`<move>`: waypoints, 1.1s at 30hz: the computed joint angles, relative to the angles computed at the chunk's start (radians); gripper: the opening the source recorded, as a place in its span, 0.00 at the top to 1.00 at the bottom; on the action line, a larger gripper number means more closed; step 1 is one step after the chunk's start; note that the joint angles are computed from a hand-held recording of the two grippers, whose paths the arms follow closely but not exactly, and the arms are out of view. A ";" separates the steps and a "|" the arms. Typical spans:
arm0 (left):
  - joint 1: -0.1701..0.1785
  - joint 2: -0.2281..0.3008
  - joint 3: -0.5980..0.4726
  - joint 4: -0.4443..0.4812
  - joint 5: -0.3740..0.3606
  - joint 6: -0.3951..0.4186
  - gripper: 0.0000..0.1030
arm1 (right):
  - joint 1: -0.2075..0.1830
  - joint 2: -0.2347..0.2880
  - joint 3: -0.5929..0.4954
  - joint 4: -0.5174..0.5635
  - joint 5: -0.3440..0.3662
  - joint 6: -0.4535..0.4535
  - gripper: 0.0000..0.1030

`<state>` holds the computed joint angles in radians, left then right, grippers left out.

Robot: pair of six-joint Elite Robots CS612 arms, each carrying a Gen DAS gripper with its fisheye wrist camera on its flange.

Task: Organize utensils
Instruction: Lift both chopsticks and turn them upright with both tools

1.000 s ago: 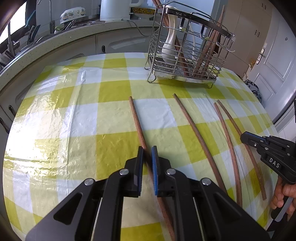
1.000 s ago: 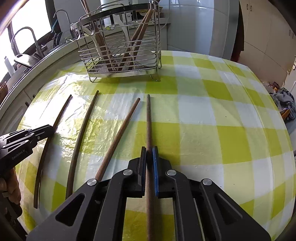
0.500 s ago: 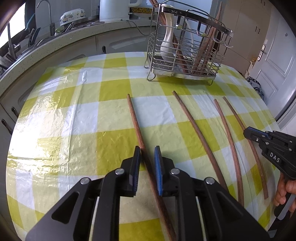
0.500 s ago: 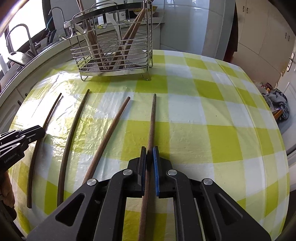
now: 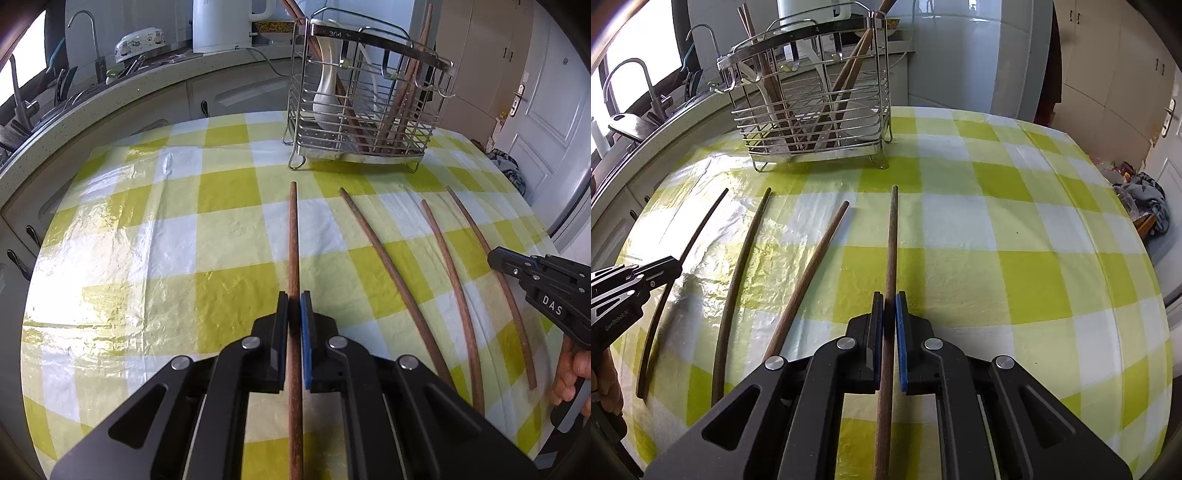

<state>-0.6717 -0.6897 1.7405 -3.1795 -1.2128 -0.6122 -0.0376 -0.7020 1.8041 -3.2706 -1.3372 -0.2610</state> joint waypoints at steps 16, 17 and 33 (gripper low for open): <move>-0.036 -0.067 0.066 -0.106 0.068 0.002 0.94 | -0.027 -0.076 0.080 -0.110 0.049 0.017 0.93; -0.039 -0.071 0.069 -0.112 0.074 0.004 0.94 | -0.028 -0.080 0.085 -0.118 0.052 0.018 0.93; -0.069 -0.124 0.103 -0.183 0.138 0.040 0.94 | -0.050 -0.144 0.147 -0.205 0.084 0.030 0.93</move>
<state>-0.7405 -0.8141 1.8440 -3.3622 -1.0749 -0.5726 -0.0874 -0.8461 1.9512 -3.4757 -1.2533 -0.2312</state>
